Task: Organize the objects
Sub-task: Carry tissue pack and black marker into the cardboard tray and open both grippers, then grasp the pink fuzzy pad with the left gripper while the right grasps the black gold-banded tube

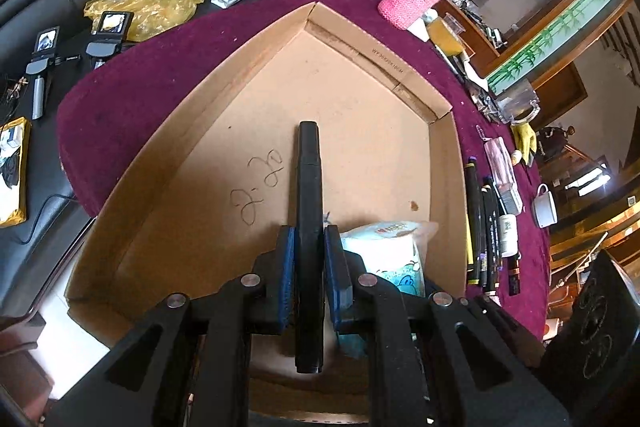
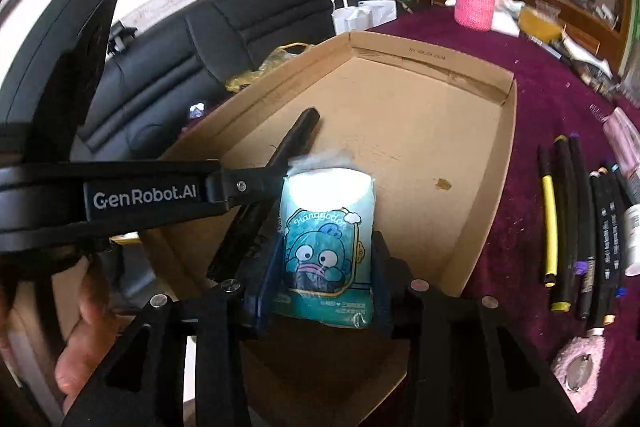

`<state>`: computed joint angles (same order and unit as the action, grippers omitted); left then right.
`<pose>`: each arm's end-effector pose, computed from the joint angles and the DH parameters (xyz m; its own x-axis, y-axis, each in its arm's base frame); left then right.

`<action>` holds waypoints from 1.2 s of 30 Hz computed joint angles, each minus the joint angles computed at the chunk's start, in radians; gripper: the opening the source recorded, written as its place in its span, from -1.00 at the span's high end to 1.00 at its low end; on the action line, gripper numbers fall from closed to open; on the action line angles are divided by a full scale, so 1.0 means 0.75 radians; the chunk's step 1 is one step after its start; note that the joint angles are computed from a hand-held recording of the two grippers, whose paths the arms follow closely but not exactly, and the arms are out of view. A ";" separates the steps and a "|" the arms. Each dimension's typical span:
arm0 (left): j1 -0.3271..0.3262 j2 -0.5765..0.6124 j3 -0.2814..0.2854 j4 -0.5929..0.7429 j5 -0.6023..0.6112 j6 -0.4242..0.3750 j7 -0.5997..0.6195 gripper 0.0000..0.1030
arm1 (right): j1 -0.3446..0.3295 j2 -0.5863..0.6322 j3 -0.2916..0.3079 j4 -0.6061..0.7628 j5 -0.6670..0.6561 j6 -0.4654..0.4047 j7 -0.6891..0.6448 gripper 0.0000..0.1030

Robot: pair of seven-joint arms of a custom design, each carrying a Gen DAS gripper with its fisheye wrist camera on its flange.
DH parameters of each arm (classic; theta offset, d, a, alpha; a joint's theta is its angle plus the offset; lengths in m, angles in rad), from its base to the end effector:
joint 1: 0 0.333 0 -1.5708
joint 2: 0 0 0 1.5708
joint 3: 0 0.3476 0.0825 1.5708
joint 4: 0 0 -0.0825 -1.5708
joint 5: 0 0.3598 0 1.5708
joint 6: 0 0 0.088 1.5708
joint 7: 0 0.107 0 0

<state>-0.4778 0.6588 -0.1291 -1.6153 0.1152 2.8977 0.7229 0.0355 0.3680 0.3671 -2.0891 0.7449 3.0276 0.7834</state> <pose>0.6156 -0.4095 0.3553 0.0757 -0.8969 0.4357 -0.8782 -0.2669 -0.3969 0.5860 0.1758 0.3529 0.4408 -0.8825 -0.1642 -0.7627 -0.2719 -0.5868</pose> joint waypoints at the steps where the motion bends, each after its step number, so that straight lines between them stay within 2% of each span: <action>1: -0.004 -0.006 0.007 -0.015 0.000 0.021 -0.010 0.76 | 0.000 -0.009 0.005 -0.014 0.003 0.009 -0.003 0.22; 3: -0.027 -0.010 0.035 -0.015 0.014 0.026 -0.031 0.74 | -0.001 -0.008 0.008 -0.012 0.000 0.008 -0.009 0.16; 6: -0.054 -0.027 0.069 -0.034 0.033 0.045 -0.075 0.51 | -0.050 -0.010 0.061 -0.013 0.053 0.003 -0.074 0.09; 7: -0.070 -0.039 0.088 -0.048 0.045 0.059 -0.096 0.38 | -0.081 -0.017 0.098 -0.019 0.106 0.006 -0.120 0.06; 8: -0.091 -0.057 0.115 -0.076 0.059 0.104 -0.129 0.27 | -0.143 -0.022 0.169 -0.019 0.211 0.018 -0.212 -0.03; 9: -0.106 -0.072 0.135 -0.105 0.070 0.154 -0.154 0.01 | -0.178 -0.021 0.212 -0.009 0.296 0.021 -0.291 -0.07; 10: -0.132 -0.085 0.169 -0.131 0.083 0.207 -0.182 -0.15 | -0.236 -0.029 0.273 -0.004 0.409 0.023 -0.405 -0.07; 11: -0.189 -0.097 0.237 -0.154 0.103 0.258 -0.224 -0.16 | -0.286 -0.040 0.321 -0.001 0.520 0.018 -0.512 -0.07; 13: -0.298 -0.104 0.361 -0.167 0.128 0.296 -0.291 -0.16 | -0.403 -0.085 0.413 -0.007 0.816 -0.021 -0.767 -0.07; 15: -0.297 -0.101 0.343 -0.151 0.138 0.312 -0.272 -0.16 | -0.465 -0.144 0.418 -0.031 1.027 -0.103 -0.931 -0.07; 17: -0.269 -0.092 0.277 -0.126 0.134 0.332 -0.225 -0.16 | -0.507 -0.214 0.380 -0.078 1.192 -0.174 -1.027 -0.07; 19: -0.236 -0.072 0.194 -0.084 0.137 0.337 -0.140 -0.16 | -0.516 -0.252 0.325 -0.114 1.268 -0.183 -1.037 -0.07; 21: -0.248 -0.042 0.166 -0.018 0.134 0.300 -0.080 -0.17 | -0.523 -0.264 0.263 -0.137 1.237 -0.189 -0.954 -0.07; 22: -0.237 -0.026 0.129 0.015 0.135 0.280 -0.039 -0.17 | -0.526 -0.268 0.231 -0.146 1.234 -0.192 -0.933 -0.07; 24: -0.179 0.021 -0.001 0.099 0.136 0.225 0.094 -0.17 | -0.518 -0.264 0.172 -0.152 1.215 -0.161 -0.899 -0.07; 25: -0.145 0.039 -0.069 0.113 0.124 0.235 0.157 -0.18 | -0.516 -0.260 0.139 -0.149 1.193 -0.141 -0.869 -0.07; 26: -0.091 0.067 -0.172 0.135 0.103 0.235 0.239 -0.20 | -0.514 -0.262 0.110 -0.148 1.185 -0.138 -0.849 -0.07; 27: -0.050 0.098 -0.255 0.169 0.087 0.203 0.309 -0.28 | -0.508 -0.263 0.081 -0.148 1.156 -0.121 -0.804 -0.07; 28: -0.034 0.132 -0.307 0.218 0.071 0.155 0.376 -0.29 | -0.494 -0.257 0.052 -0.142 1.088 -0.073 -0.732 -0.07; 30: -0.065 0.162 -0.305 0.276 0.046 0.102 0.408 -0.29 | -0.464 -0.244 0.002 -0.129 1.064 0.000 -0.704 -0.07; 31: -0.077 0.180 -0.306 0.305 0.030 0.077 0.428 -0.29 | -0.443 -0.229 -0.027 -0.122 0.994 0.040 -0.628 -0.07; 33: -0.109 0.219 -0.297 0.392 -0.002 -0.043 0.459 -0.29 | -0.391 -0.197 -0.113 -0.118 0.756 0.045 -0.405 -0.04; 34: -0.128 0.229 -0.282 0.419 -0.018 -0.082 0.462 -0.29 | -0.337 -0.176 -0.189 -0.118 0.576 0.044 -0.228 -0.03; 35: -0.141 0.230 -0.273 0.419 -0.033 -0.086 0.471 -0.29 | -0.293 -0.158 -0.245 -0.108 0.488 0.040 -0.138 -0.02; 36: -0.157 0.237 -0.259 0.435 -0.043 -0.106 0.483 -0.29 | -0.279 -0.142 -0.267 -0.095 0.484 0.037 -0.133 0.01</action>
